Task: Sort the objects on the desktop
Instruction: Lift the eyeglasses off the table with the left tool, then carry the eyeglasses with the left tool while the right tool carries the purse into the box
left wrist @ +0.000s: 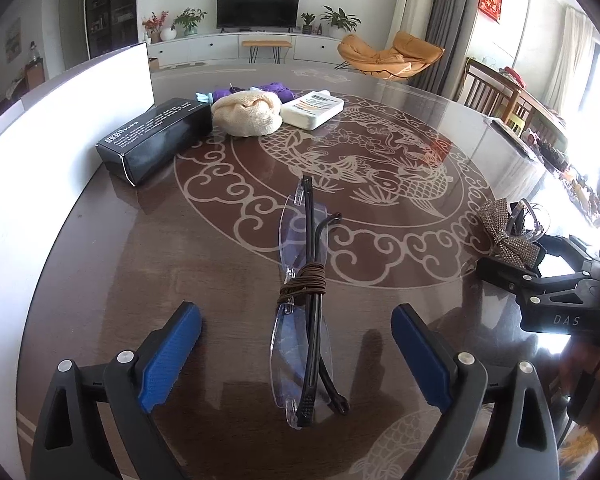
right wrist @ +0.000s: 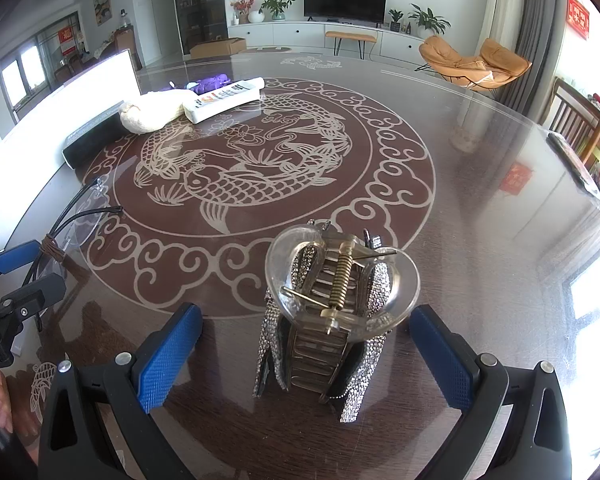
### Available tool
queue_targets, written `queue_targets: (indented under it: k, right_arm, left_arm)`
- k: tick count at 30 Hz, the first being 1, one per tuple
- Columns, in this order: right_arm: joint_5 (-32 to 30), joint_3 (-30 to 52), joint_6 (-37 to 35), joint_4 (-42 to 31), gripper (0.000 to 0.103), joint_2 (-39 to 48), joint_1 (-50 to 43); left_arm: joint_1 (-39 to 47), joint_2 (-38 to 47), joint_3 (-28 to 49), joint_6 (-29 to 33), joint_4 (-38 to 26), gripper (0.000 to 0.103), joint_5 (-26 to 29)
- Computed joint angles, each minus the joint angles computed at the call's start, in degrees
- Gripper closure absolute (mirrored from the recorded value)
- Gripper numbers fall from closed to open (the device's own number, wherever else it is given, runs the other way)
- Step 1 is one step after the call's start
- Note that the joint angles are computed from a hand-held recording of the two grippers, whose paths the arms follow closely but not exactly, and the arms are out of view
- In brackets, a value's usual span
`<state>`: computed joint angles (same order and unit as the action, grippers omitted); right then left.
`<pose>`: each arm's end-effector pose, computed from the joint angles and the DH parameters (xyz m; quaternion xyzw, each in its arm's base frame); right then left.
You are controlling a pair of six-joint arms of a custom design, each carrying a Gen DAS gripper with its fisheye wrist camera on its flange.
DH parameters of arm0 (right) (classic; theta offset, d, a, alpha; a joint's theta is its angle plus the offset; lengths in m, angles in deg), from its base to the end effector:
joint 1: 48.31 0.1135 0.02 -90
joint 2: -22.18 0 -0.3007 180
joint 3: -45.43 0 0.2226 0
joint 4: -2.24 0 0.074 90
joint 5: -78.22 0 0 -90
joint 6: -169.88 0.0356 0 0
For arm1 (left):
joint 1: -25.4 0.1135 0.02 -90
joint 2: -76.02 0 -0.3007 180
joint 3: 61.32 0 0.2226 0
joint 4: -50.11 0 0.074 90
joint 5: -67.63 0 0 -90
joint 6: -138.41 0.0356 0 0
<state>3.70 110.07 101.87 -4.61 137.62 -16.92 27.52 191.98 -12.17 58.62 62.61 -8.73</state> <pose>0.3019 0.1731 0.1210 -0.0406 0.9515 0.0084 0.3047 0.3027 0.0028 0.0910 0.1030 0.9402 -0.0797 0.3147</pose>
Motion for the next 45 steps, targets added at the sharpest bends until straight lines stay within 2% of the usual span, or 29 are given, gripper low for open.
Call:
queue_targets:
  k: [13, 21, 27, 29, 30, 31, 32, 33, 36, 40, 41, 43, 45]
  right_arm:
    - [0.0, 0.0, 0.0, 0.0, 0.000, 0.0, 0.0]
    - [0.0, 0.0, 0.0, 0.0, 0.000, 0.0, 0.0]
    - [0.0, 0.0, 0.0, 0.0, 0.000, 0.0, 0.0]
    - [0.0, 0.0, 0.1, 0.0, 0.000, 0.0, 0.1]
    - [0.0, 0.0, 0.1, 0.0, 0.000, 0.0, 0.1]
    - [0.0, 0.0, 0.1, 0.0, 0.000, 0.0, 0.1]
    - [0.0, 0.0, 0.1, 0.0, 0.000, 0.0, 0.1]
    - [0.0, 0.0, 0.1, 0.0, 0.000, 0.0, 0.1]
    - [-0.1, -0.1, 0.1, 0.2, 0.000, 0.0, 0.0]
    - [-4.3, 3.1, -1.0, -6.3, 0.002, -0.6, -1.4]
    - [-5.4, 2.6, -0.8, -6.0, 0.008, -1.2, -1.8]
    - [-2.4, 2.7, -0.6, -7.3, 0.048, -2.0, -1.4]
    - [-4.8, 2.2, -0.4, -7.3, 0.048, -2.9, -2.3]
  left_arm:
    - [-0.3, 0.6, 0.5, 0.8, -0.1, 0.005, -1.0]
    - [5.4, 0.6, 0.4, -2.4, 0.5, 0.005, 8.9]
    - [3.4, 1.2, 2.7, -0.5, -2.0, 0.006, 8.1]
    - [1.1, 1.3, 3.6, 1.5, -2.3, 0.025, 5.2]
    - [-0.5, 1.4, 4.0, 2.7, -2.3, 0.040, 2.4]
    - [-1.8, 1.5, 4.3, 4.0, -2.3, 0.059, 0.3]
    - [-2.7, 1.5, 4.6, 5.1, -2.3, 0.068, -0.9]
    - [-3.0, 1.3, 4.8, 6.0, -2.8, 0.083, -1.0]
    - [-1.0, 0.4, 5.0, 5.8, -6.0, 0.091, 3.7]
    - [1.1, -0.9, 1.2, 6.2, -3.5, 0.091, 5.1]
    - [1.6, -1.4, 0.8, 5.9, -3.5, 0.092, 5.5]
    - [3.0, -2.8, 0.1, 4.9, -3.8, 0.092, 7.5]
    - [4.7, -4.8, -1.2, 4.2, -3.4, 0.092, 9.5]
